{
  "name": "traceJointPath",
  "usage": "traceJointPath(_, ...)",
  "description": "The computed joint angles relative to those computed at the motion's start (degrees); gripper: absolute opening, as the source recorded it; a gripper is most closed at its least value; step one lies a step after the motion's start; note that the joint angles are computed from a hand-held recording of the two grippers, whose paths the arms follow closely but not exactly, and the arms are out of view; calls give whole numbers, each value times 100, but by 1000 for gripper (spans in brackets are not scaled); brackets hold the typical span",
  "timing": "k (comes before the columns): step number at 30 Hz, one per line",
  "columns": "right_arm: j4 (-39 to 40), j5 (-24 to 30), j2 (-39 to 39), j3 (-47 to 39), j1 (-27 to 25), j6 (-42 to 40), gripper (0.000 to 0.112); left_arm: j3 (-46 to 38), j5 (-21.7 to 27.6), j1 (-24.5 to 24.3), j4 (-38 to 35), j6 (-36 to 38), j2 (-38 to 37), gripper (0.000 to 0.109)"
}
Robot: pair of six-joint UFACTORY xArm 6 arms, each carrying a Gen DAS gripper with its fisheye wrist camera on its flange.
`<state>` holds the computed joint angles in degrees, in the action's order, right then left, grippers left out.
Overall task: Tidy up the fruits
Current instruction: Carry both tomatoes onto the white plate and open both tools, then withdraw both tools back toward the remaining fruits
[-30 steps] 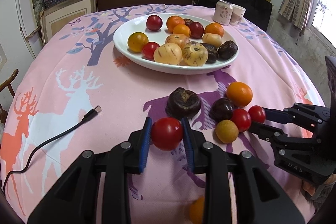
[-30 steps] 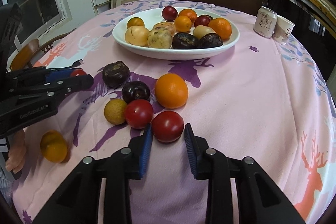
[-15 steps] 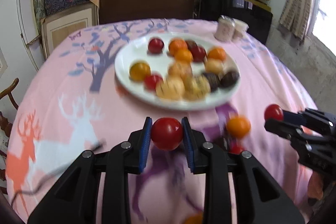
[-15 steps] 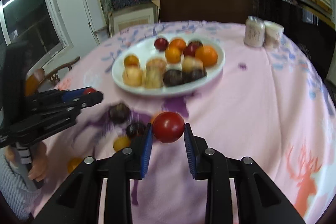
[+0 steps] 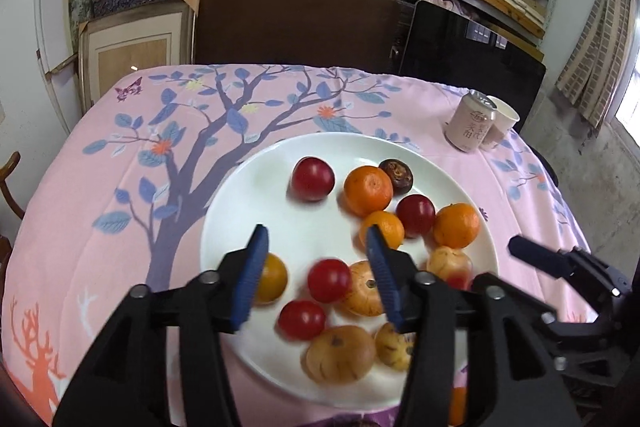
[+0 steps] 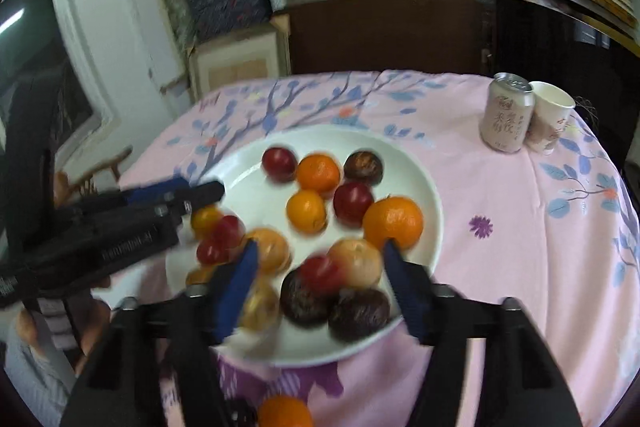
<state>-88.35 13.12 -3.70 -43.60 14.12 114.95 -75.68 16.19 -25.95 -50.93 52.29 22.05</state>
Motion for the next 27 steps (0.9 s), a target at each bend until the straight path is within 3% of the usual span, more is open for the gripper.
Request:
traceJointPath(6,128,43,-521,484,149,108,69,657,-159,5,-424,546,-537,54)
traceJointPath(8,432,214,-769,751,319,-2,81,1047,-242,22,-552,735,-851,57)
traceJointPath(10,181,350,-1213,1190,545,637,89,1764,-392,21,-1062,1398,-1439,59)
traceJointPath(17,-126,749,-1995,2178,1273,2039,89,4094,-654,-50,-2476,3628,-3369,64)
traceJointPath(20,-44,948,-2134,2395,1536,2228,90,4721,-915,-197,-2522,3876,-3792,64)
traceJointPath(23,-209,1126,-2337,2565,1687,2536,90,5138,-753,-128,-2444,3849,-4139,64)
traceJointPath(27,-183,1146,-2364,2596,1685,2504,90,5191,-721,-133,-2143,3496,-4017,64)
